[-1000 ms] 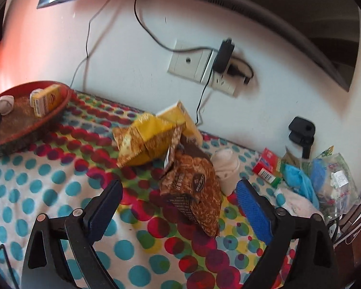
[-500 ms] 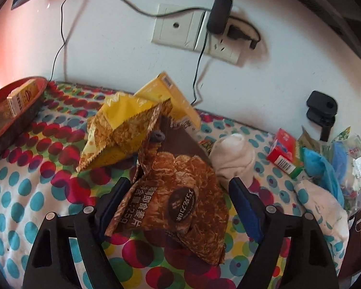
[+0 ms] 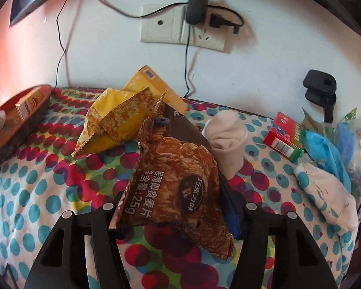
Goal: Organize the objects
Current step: 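Close the right tool on the brown chocolate snack bag and lift it, then grasp the yellow chip bag with the left tool while the right tool holds the brown bag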
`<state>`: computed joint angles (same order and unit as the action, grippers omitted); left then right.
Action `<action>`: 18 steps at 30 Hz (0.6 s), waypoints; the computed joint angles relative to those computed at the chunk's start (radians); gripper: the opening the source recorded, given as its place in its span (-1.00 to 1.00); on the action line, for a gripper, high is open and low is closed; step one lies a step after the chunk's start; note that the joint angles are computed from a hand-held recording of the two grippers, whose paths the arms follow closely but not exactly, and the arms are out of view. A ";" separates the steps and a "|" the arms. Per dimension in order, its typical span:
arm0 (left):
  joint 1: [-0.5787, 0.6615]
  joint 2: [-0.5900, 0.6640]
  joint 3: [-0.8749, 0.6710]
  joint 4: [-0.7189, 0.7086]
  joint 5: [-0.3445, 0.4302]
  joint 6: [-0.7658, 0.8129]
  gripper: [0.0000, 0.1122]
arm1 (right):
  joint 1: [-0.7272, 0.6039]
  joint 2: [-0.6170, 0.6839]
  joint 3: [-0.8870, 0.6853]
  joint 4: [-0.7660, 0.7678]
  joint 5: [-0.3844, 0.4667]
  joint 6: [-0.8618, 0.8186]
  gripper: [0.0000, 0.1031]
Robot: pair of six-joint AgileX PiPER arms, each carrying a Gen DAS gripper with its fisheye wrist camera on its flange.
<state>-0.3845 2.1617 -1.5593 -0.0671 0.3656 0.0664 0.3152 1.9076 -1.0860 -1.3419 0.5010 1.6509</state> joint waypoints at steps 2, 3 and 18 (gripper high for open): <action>-0.003 -0.001 0.008 -0.031 -0.009 0.037 -0.14 | -0.017 -0.032 0.045 -0.044 -0.012 0.072 0.10; -0.008 -0.004 0.015 -0.018 -0.020 0.030 -0.14 | -0.031 -0.047 0.065 -0.068 -0.031 0.116 0.11; -0.044 0.027 -0.042 -0.308 0.030 0.267 -0.14 | -0.063 -0.063 0.099 -0.152 -0.091 0.253 0.15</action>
<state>-0.4287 2.1884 -1.6012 -0.3746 0.3958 0.3334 0.2520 1.8451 -0.9871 -1.4942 0.4103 1.9039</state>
